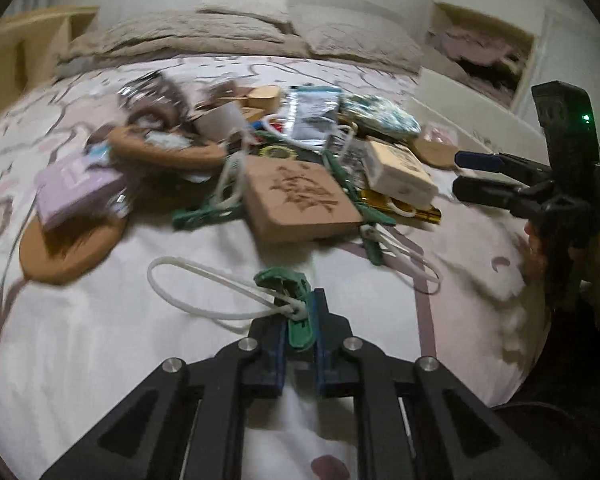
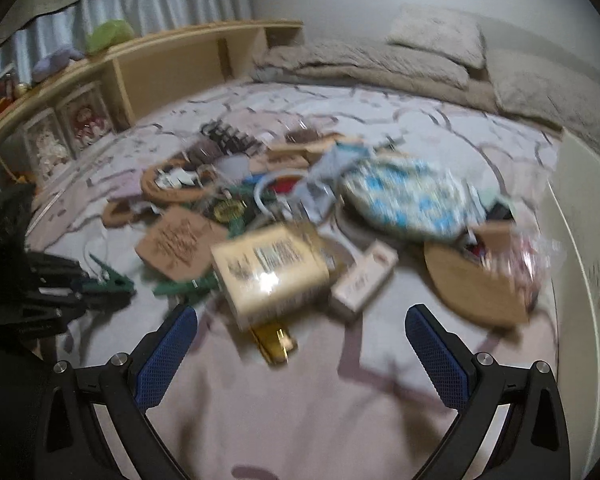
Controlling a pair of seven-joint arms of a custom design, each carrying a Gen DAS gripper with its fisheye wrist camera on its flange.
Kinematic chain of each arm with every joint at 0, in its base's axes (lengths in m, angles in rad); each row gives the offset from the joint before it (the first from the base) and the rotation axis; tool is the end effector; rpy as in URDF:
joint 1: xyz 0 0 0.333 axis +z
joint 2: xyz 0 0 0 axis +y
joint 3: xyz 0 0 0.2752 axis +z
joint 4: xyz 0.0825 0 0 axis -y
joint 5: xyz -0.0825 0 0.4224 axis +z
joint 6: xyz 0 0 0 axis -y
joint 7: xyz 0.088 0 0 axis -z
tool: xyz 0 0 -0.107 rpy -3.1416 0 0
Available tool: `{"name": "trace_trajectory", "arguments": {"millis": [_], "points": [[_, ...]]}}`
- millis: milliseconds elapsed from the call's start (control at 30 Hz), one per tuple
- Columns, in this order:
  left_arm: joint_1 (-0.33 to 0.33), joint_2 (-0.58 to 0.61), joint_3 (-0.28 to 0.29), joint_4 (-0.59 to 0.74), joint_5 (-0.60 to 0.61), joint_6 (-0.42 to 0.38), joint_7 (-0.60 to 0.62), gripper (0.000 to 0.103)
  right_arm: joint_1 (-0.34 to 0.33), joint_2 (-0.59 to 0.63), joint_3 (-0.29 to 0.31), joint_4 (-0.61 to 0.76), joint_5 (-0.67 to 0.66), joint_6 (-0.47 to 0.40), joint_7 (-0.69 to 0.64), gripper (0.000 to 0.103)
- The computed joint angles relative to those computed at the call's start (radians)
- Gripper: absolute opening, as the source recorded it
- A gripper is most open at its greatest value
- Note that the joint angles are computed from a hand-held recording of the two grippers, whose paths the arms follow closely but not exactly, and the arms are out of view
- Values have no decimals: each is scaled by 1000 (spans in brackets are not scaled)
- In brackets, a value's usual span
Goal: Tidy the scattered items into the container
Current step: 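Lower the right tool onto the beige tissue pack and close on it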
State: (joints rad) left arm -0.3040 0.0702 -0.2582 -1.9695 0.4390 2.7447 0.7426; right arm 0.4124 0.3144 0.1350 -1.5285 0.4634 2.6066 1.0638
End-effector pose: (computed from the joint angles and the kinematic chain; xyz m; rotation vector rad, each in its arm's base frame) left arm 0.5424 -0.3586 0.4584 -1.8009 1.9333 -0.9242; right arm 0.6338 0.3607 0.5180 -2.1008 0.9472 -0.2687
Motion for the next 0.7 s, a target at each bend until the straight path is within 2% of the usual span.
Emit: {"name": "trace_trajectory", "arguments": {"millis": [100,267,467,567,700], "points": [[-1,-14,9,-19,51,9,-92,11,-14,62,19,102,23,-40,-80,103],[-2,-12,6,-10,75,-12,-109,11,-26,216,29,351,30,-238,-140,103],[2,-19,6,-25,78,8,-125,11,-21,371,29,576,15,-418,-125,103],[2,-18,6,-24,78,6,-124,11,-26,390,43,607,30,-483,-148,103],[2,-18,5,-24,77,6,-125,11,-44,322,58,514,81,-492,-184,103]]}}
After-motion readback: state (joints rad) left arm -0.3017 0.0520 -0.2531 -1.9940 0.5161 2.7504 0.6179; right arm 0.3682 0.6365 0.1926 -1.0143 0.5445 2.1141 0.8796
